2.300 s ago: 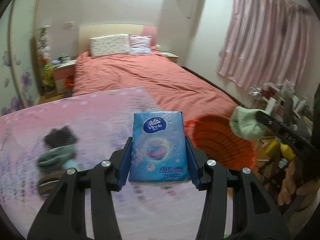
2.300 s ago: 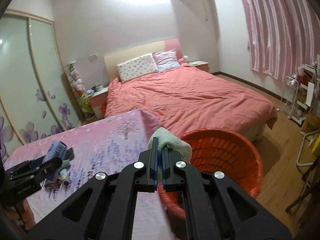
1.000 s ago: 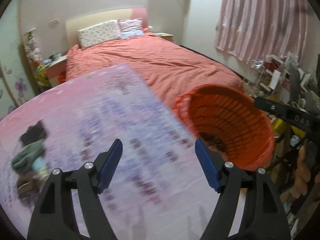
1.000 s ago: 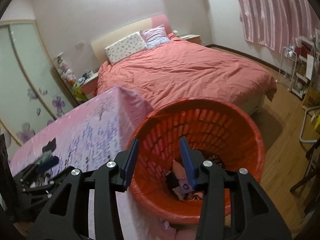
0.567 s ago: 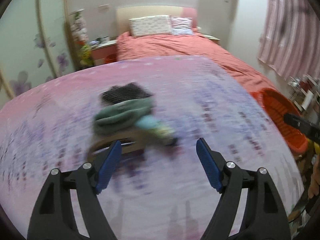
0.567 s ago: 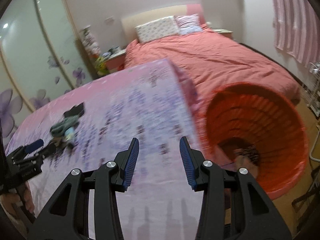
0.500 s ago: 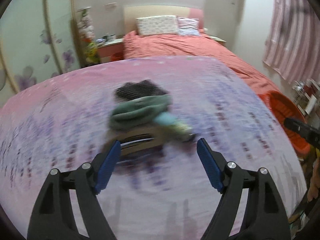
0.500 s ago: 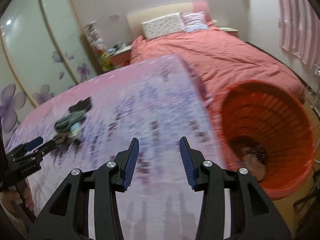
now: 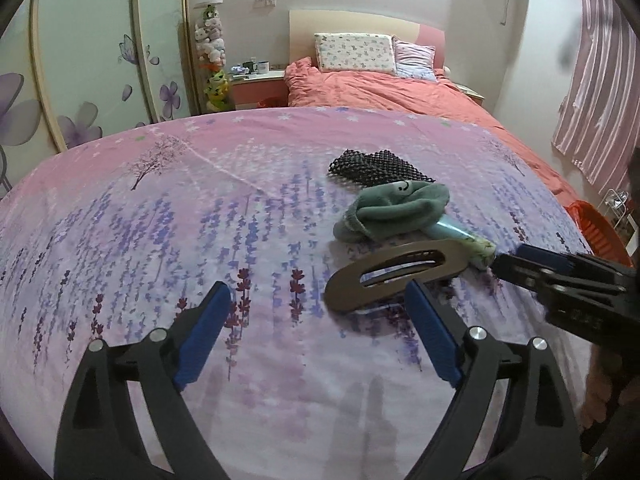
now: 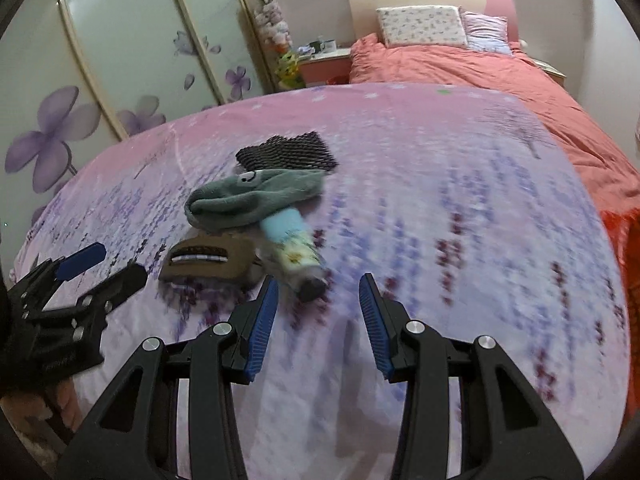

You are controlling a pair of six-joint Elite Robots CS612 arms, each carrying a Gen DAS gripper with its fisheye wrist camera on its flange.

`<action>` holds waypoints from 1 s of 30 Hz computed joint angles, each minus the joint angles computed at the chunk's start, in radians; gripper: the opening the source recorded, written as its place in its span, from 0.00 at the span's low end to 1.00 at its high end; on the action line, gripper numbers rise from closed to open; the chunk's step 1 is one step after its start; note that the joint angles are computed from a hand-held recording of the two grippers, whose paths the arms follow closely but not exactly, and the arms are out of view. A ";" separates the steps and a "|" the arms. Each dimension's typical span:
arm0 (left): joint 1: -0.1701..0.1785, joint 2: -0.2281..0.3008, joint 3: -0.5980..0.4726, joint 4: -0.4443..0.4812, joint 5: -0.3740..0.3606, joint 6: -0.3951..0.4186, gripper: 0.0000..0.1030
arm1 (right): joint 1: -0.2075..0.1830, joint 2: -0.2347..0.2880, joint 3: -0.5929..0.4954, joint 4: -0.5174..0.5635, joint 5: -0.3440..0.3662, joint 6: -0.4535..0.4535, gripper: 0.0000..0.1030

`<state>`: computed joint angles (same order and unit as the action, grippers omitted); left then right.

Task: Collect trash
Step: 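Grasp the lotion tube with the right tool while the left tool reaches the brown hair clip, then grasp the brown oval hair clip with the left tool while the right tool holds the tube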

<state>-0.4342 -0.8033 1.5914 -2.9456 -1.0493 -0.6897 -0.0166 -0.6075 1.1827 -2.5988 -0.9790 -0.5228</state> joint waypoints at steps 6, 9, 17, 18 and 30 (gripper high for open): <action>0.008 0.020 -0.026 -0.008 -0.040 0.049 0.85 | 0.019 0.028 -0.054 0.043 -0.020 0.003 0.35; 0.012 0.031 -0.044 -0.007 -0.063 0.062 0.85 | 0.016 0.023 -0.039 0.024 -0.019 -0.022 0.31; 0.012 0.053 -0.089 0.017 -0.078 0.085 0.85 | -0.012 0.005 0.016 -0.093 -0.088 0.031 0.29; 0.011 0.057 -0.098 0.028 -0.078 0.093 0.85 | -0.014 0.007 0.015 -0.110 -0.109 0.050 0.29; 0.012 0.086 -0.156 0.074 -0.111 0.200 0.88 | -0.039 0.025 -0.010 -0.142 -0.180 0.166 0.26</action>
<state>-0.4220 -0.7169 1.4359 -2.8713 -1.1606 -0.4898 -0.0551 -0.5823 1.1730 -2.7410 -1.1592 -0.3563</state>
